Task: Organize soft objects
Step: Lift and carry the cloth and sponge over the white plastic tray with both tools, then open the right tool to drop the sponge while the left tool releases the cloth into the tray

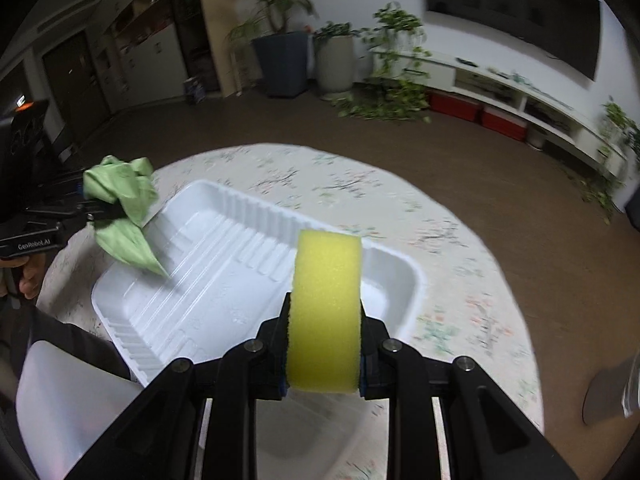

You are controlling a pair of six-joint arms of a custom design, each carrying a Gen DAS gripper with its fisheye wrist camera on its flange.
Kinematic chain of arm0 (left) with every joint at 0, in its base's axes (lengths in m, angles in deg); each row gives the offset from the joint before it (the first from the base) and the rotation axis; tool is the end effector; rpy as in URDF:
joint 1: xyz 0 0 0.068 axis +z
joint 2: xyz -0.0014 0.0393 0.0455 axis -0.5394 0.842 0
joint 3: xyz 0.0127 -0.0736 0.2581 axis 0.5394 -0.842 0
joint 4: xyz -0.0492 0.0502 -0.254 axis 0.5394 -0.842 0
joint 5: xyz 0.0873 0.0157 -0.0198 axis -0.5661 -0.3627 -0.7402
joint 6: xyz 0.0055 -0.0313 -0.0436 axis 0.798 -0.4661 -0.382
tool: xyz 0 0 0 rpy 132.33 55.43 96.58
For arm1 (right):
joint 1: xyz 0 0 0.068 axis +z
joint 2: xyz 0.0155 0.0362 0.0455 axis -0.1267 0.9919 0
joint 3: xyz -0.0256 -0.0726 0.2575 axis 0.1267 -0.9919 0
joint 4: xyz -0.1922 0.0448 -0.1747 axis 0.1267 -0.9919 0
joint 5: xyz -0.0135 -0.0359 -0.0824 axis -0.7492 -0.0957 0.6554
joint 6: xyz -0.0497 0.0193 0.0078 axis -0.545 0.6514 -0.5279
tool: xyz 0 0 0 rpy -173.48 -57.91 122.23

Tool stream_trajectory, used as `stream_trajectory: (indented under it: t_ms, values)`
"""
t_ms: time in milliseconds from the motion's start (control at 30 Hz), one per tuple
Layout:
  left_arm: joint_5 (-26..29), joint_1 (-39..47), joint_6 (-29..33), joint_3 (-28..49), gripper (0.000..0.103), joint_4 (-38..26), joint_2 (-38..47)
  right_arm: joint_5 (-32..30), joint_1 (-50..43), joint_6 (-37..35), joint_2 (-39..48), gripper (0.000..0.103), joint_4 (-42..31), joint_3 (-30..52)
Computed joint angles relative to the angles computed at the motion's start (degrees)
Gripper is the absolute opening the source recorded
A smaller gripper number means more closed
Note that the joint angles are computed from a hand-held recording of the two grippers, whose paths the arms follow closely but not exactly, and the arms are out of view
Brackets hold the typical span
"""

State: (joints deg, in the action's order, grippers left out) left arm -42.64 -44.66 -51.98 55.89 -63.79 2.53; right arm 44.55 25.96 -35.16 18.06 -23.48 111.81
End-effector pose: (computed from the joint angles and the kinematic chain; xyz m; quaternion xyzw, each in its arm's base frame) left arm 0.2562 -0.0626 0.1230 0.2290 0.9140 -0.1058 0.3177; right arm 0.2563 0.1689 0.1004 -0.2104 0.9443 0.0987 0.2332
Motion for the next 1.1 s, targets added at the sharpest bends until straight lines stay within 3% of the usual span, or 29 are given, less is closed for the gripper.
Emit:
stream_trajectory:
  t_ms: [300,633,733,767,800,1000,1100]
  values:
    - [-5.07,-2.93,-0.07,1.9,0.035,1.42,7.58,-0.03,1.15,-1.44,11.35,0.026,-1.61,8.04]
    - [-3.99,-2.05,-1.66,-1.2,0.036,3.49,6.32,0.34,-0.48,-3.24,17.89,0.026,0.16,11.67]
    - [-4.54,-2.15,-2.4,-2.11,0.041,4.63,5.78,-1.12,-0.82,-3.09,18.51,0.04,-0.38,12.77]
    - [-5.14,-2.34,-2.82,-2.22,0.042,5.0,5.73,-1.17,-0.67,-2.84,18.46,0.054,-0.68,12.97]
    - [-5.58,-2.45,-3.43,-2.4,0.045,5.52,5.63,-1.45,-0.64,-2.61,18.13,0.06,-0.44,12.58]
    - [-6.26,-3.22,-6.23,-3.33,0.066,6.3,3.21,-1.21,-0.38,-2.62,14.82,0.061,1.91,9.06]
    - [-6.36,-2.75,-6.56,-3.68,0.066,5.81,1.48,-1.58,-0.6,-2.5,12.18,0.062,2.83,7.1]
